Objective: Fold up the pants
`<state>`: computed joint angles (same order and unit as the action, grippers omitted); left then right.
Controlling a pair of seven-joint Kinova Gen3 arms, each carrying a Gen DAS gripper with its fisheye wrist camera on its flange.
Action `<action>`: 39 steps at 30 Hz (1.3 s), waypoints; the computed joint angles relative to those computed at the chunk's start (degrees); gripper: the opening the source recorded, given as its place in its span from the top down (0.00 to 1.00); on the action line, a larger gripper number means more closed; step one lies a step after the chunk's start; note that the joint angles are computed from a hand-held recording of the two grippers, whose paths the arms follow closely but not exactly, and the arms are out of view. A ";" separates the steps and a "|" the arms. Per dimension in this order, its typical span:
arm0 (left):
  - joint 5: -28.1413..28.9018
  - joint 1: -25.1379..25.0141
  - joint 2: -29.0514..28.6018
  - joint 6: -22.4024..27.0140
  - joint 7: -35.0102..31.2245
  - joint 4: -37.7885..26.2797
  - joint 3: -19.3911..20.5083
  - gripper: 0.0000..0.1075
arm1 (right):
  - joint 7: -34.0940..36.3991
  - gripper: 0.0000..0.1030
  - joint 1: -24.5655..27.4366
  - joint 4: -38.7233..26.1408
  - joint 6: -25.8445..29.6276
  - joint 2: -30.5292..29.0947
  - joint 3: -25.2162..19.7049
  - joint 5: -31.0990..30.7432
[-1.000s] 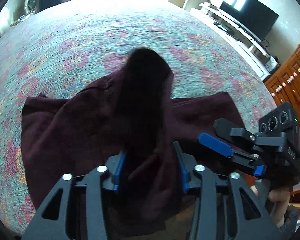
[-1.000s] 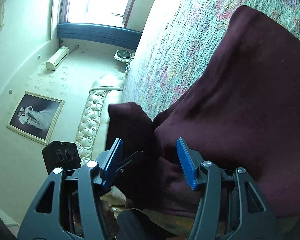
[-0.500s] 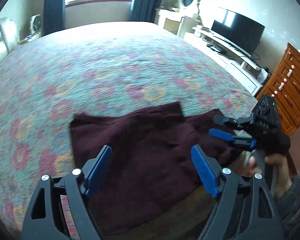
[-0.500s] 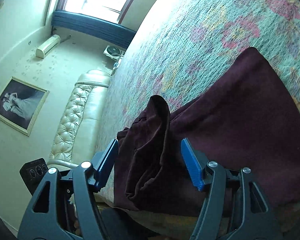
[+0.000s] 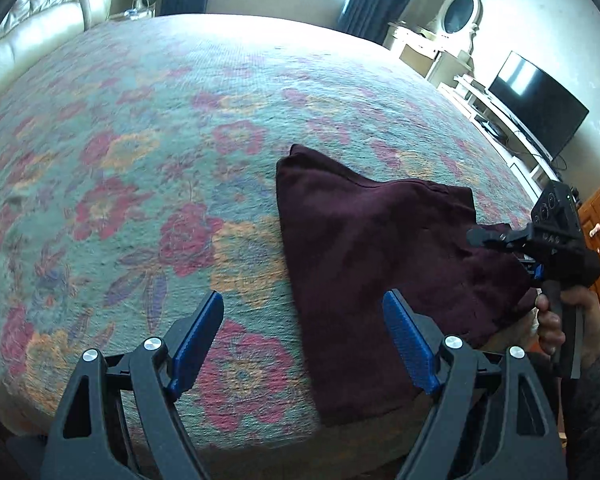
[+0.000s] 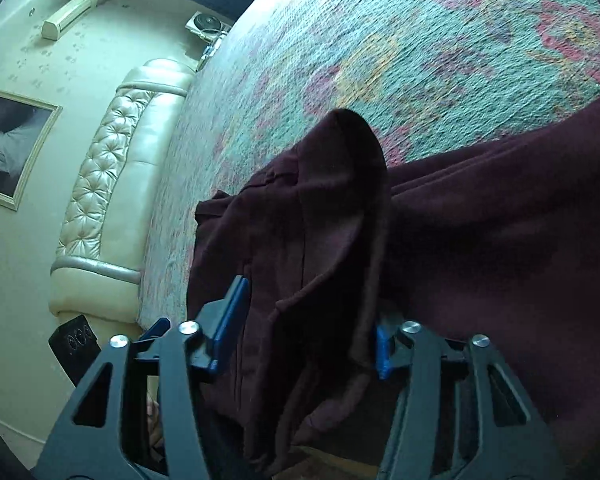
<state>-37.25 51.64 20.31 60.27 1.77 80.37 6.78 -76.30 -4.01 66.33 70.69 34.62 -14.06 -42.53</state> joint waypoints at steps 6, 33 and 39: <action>0.03 -0.02 0.00 -0.32 0.88 0.64 0.00 0.25 | -0.21 0.84 -1.36 0.35 -0.80 -2.28 0.43 2.21; 11.35 -3.15 5.41 -6.23 -9.45 -5.45 -1.40 0.24 | 6.68 0.85 12.36 -0.27 3.62 0.80 2.62 -2.39; 13.38 -3.36 6.36 -5.87 -10.82 -6.70 -2.07 0.24 | 9.07 0.82 14.85 1.29 3.54 1.47 2.23 -4.72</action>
<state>-23.87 48.29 26.66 54.40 -9.05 73.66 4.71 -67.23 10.84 67.62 74.22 36.09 -11.83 -47.25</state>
